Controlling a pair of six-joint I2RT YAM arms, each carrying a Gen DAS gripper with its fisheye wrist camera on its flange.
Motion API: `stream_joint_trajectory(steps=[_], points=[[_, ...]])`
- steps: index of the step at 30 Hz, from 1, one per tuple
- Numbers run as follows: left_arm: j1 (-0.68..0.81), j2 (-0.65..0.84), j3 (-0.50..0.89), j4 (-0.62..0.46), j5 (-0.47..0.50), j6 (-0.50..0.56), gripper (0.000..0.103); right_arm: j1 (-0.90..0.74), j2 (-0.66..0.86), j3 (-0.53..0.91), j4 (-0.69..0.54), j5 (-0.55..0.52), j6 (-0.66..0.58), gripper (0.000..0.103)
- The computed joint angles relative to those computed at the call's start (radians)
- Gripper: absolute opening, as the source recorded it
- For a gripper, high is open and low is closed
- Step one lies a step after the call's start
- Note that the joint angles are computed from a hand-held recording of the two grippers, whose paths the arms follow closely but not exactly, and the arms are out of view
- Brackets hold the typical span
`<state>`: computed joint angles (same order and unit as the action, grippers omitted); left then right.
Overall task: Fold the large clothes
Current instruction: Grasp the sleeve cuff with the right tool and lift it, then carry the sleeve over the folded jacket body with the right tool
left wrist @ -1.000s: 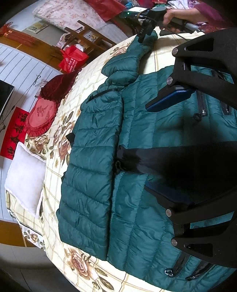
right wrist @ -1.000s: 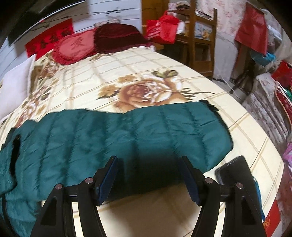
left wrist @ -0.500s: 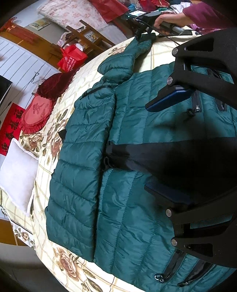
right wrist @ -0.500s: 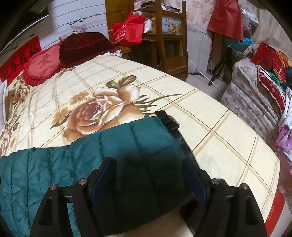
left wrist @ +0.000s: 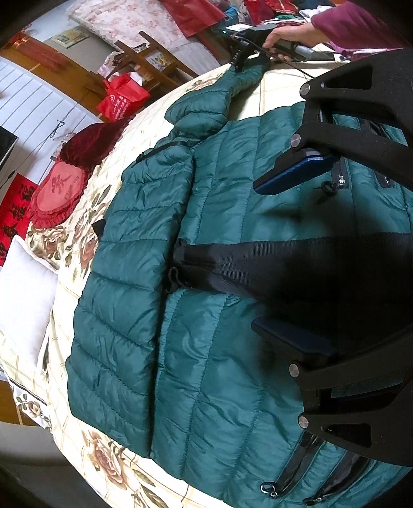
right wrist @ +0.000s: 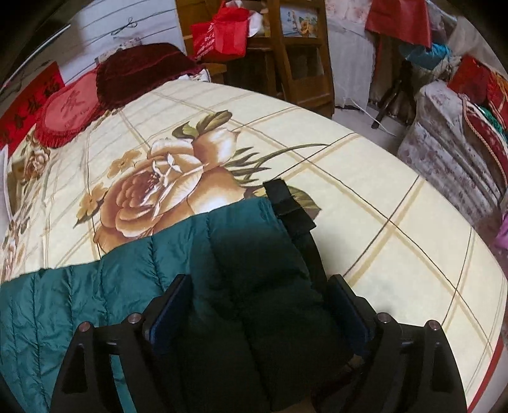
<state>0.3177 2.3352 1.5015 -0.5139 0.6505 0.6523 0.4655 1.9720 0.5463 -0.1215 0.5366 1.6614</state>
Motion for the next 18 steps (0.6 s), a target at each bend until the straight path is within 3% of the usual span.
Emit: stream_joint_trajectory(steps=[1, 3, 5, 6, 8, 13, 18], points=[[0.001, -0.001, -0.001, 0.001, 0.001, 0.0, 0.08, 0.003, 0.0, 0.002, 0.001, -0.001, -0.006, 0.085], [0.001, -0.004, -0.003, 0.0, -0.001, -0.001, 0.079, 0.022, -0.008, 0.005, -0.007, 0.007, -0.009, 0.072], [0.001, -0.002, 0.0, -0.004, 0.002, 0.0, 0.079, 0.042, -0.051, -0.037, 0.07, 0.013, -0.043, 0.03], [0.005, -0.004, -0.001, -0.008, 0.008, 0.003, 0.079, 0.056, -0.072, -0.052, 0.094, 0.018, -0.051, 0.023], [0.011, -0.018, -0.014, -0.001, 0.018, 0.007, 0.079, 0.102, -0.101, -0.045, 0.062, 0.049, -0.029, 0.016], [0.031, -0.1, -0.11, 0.089, 0.034, 0.033, 0.079, 0.224, -0.176, -0.002, -0.02, 0.132, 0.038, 0.014], [0.051, -0.117, -0.101, 0.055, 0.061, 0.047, 0.079, 0.311, -0.211, 0.149, -0.179, 0.205, 0.016, 0.014]])
